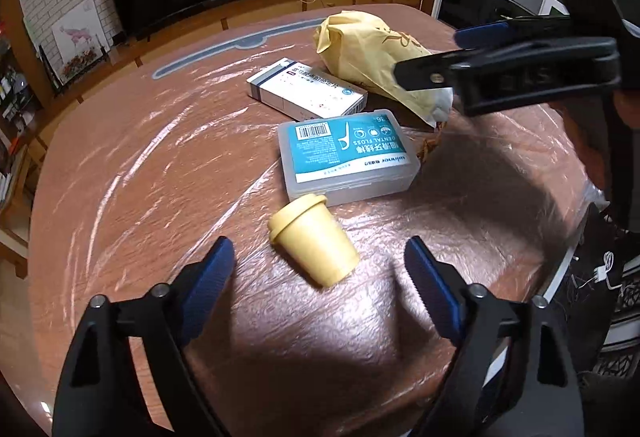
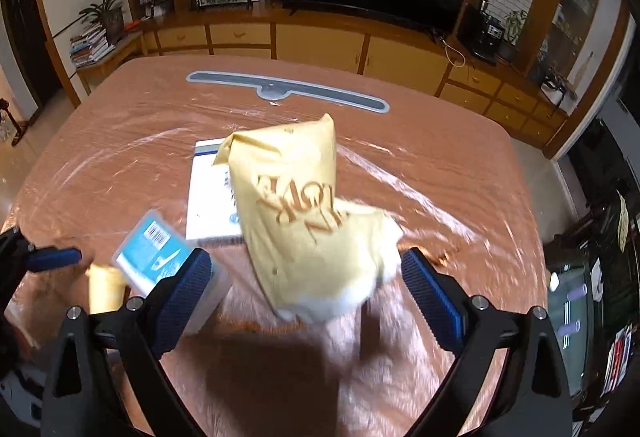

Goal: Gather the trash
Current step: 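Grasp the yellow cloth drawstring bag with the right tool while the left tool grasps the yellow cup, then carry the yellow bag and yellow cup over the black bin and lower them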

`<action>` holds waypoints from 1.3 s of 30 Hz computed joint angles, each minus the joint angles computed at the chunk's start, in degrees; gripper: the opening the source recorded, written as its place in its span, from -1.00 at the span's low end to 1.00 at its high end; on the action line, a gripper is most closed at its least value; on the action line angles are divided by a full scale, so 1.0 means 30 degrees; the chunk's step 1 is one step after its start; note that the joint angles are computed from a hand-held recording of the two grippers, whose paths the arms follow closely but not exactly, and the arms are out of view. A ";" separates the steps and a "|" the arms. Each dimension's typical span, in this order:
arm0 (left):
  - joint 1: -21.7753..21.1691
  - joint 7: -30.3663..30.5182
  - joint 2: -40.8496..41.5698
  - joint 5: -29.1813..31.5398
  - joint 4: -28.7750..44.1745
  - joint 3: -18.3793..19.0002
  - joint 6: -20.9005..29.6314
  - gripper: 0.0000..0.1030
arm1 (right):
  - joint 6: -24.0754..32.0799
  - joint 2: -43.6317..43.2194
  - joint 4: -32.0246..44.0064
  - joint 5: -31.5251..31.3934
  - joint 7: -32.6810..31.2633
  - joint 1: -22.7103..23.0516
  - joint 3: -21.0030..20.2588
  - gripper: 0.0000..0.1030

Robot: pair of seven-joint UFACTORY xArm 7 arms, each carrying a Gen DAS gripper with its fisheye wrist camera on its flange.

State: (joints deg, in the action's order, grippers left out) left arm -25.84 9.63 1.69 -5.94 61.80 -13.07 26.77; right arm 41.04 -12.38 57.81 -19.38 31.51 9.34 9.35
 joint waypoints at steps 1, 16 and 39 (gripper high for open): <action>0.0016 0.0073 0.0090 -0.0348 0.0084 -0.0005 0.0034 0.58 | -0.0068 0.0208 0.0167 0.0036 -0.0141 -0.0016 -0.0062 0.81; 0.0042 0.0205 0.0548 -0.1678 0.0453 -0.0168 0.0279 -0.10 | -0.1012 0.2298 0.1351 0.1944 -0.2449 0.0063 -0.1072 0.30; 0.0152 0.3522 -0.0924 -0.6261 -0.0646 0.0245 0.0058 -0.11 | -0.2320 -0.0991 -0.1041 0.3410 -0.1516 -0.0679 -0.0850 -0.30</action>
